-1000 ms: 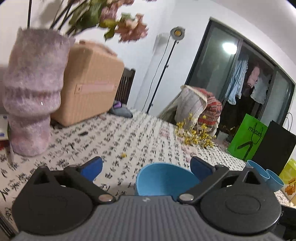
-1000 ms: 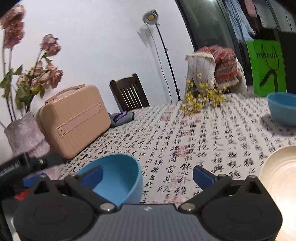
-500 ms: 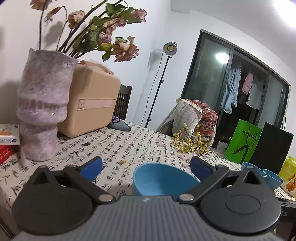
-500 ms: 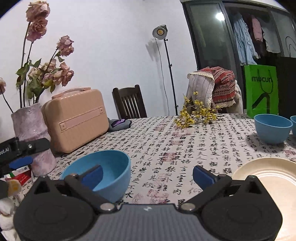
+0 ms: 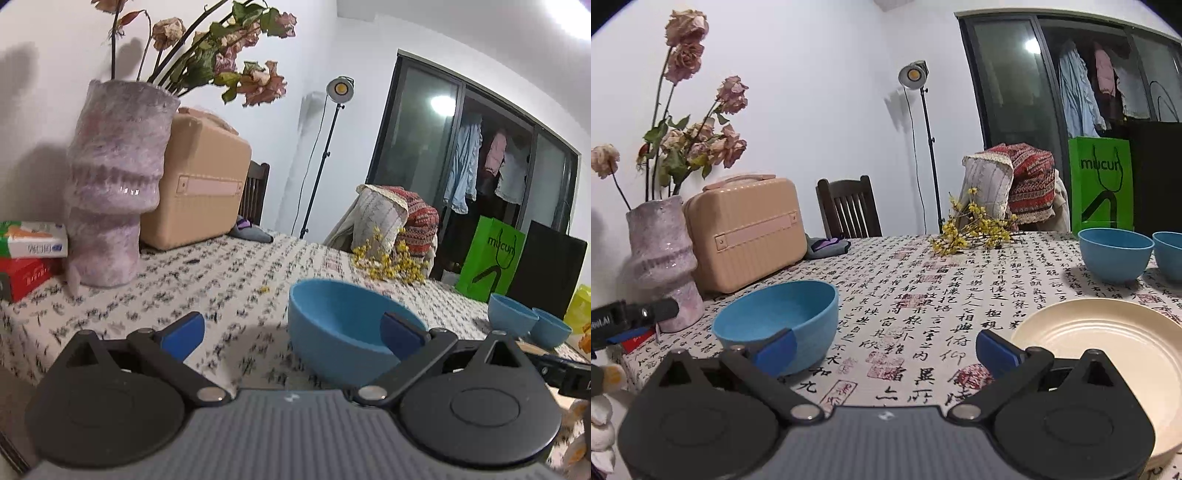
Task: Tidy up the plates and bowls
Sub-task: 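Pull both open grippers back from the placed blue bowl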
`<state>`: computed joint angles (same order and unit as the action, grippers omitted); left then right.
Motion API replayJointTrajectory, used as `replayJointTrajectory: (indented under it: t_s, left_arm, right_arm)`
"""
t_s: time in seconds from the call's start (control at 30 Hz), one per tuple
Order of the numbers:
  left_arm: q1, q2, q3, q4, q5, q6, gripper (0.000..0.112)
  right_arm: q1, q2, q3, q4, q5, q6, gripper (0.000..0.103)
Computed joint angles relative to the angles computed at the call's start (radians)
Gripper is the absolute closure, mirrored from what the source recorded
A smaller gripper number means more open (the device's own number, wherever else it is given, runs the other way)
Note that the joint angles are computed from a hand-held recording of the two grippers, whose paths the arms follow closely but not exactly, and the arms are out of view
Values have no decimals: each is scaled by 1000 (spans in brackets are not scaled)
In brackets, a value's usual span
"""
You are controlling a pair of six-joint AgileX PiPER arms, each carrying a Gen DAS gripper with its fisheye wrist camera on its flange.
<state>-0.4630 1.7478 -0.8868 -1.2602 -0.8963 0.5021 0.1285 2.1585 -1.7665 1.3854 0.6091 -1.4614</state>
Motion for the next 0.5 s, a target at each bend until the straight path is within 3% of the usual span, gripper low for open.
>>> replayJointTrajectory:
  t_s: [0.17,0.4,0.5]
  left_arm:
    - [-32,21,28,32,-30,-9,9]
    - [-58,50,23,35,-49,-9,9]
    - [-63,53,19,32,-48,-6,9]
  right_arm:
    - [-13,-45,126,148,-24,-206,0]
    - [-10,-62,201,281,-49,-351,0]
    - [-12,-59,205,251,-19,-327,0]
